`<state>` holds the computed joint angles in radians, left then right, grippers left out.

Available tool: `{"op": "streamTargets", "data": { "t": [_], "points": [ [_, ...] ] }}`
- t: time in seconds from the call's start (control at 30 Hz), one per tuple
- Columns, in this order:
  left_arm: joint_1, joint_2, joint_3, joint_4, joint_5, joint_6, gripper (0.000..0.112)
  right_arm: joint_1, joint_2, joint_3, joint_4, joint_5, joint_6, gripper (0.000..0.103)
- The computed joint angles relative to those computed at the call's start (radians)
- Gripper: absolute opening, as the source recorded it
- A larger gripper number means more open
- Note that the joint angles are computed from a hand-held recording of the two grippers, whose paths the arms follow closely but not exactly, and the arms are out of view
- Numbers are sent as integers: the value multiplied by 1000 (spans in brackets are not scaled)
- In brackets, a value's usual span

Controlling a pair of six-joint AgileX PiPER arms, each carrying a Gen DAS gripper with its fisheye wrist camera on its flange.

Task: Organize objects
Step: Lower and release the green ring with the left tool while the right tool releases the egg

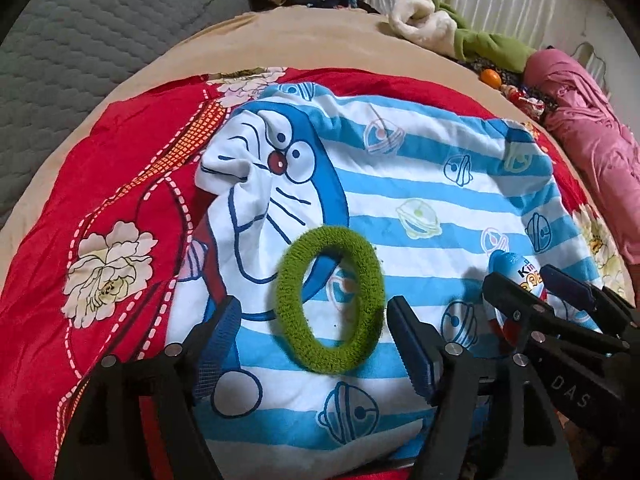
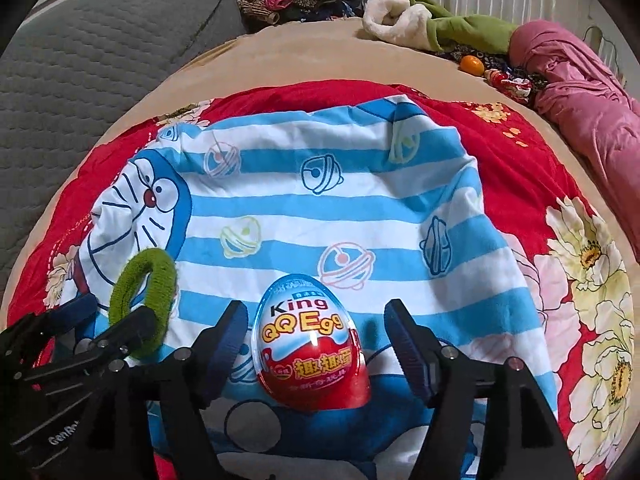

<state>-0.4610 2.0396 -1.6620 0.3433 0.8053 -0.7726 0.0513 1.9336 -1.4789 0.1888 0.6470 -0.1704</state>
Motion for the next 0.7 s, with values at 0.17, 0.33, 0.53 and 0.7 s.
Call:
{"op": "streamTargets", "data": {
  "t": [0.17,0.33,0.53,0.7],
  "points": [
    [-1,-13,11,-4,1,0,77,-9,-5,7,11,4,-7,72],
    [-1,-21,18,-26,15,35,80,-11,-19,18,21,-1,-9,75],
    [-2,-54,55,-43,2,25,82,-7,-53,41,-1,-3,1,77],
    [2,-95,86,-85,-19,41,85,-14,-85,58,7,-3,-5,79]
  ]
}}
